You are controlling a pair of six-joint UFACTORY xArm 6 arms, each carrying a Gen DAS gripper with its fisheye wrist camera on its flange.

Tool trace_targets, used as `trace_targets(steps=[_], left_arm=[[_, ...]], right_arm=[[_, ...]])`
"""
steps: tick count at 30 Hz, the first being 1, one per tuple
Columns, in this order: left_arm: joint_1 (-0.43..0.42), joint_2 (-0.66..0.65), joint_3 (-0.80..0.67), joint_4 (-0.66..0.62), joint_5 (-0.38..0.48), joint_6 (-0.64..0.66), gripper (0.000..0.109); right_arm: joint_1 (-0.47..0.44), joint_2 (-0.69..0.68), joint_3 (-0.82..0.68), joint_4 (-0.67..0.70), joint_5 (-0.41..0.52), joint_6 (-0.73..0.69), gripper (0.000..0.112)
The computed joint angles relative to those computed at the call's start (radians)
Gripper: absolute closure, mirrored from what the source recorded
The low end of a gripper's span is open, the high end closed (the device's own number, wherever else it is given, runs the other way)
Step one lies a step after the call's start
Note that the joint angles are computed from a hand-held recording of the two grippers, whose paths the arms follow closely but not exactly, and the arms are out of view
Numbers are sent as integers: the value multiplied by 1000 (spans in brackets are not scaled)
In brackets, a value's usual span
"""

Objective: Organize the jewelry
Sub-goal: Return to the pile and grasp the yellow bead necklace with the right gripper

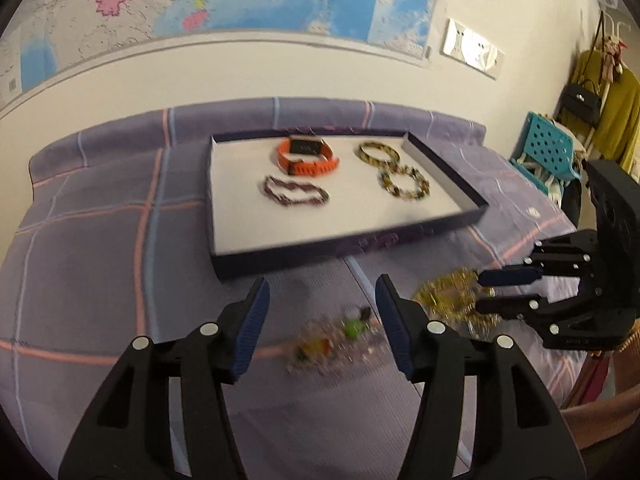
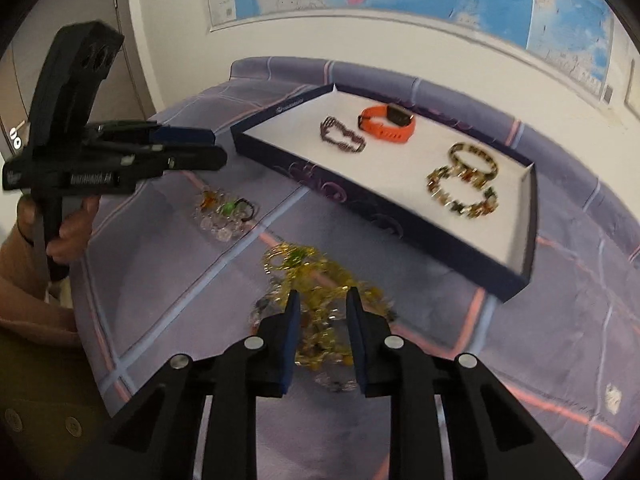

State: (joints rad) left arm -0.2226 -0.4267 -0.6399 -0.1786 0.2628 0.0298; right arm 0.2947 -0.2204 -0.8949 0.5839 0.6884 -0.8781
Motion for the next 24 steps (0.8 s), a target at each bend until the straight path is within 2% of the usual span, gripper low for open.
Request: trace_targets(steps=[9,10,11,12,16,24], left_arm=[[-14,-27,34,-11,6,-10,54],[-15,-27,34,-13,7,-8,54],[-17,-26,33,-15,9,-7,54],[-17,-26,35,-11,8,-13,54],[-19,-28,39,-42,7,12,54],[-25,-49,49,-70,7,52,54]], right_arm=[[-7,101,-79,55,37,135,85],[-2,99,-73,56,22,132,86],[5,91,-62,46,9,130,92],[7,87,-59,42,8,129,105],[0,69,-52,72,-6,122,107],[-79,14,-88,279,82,15,107]])
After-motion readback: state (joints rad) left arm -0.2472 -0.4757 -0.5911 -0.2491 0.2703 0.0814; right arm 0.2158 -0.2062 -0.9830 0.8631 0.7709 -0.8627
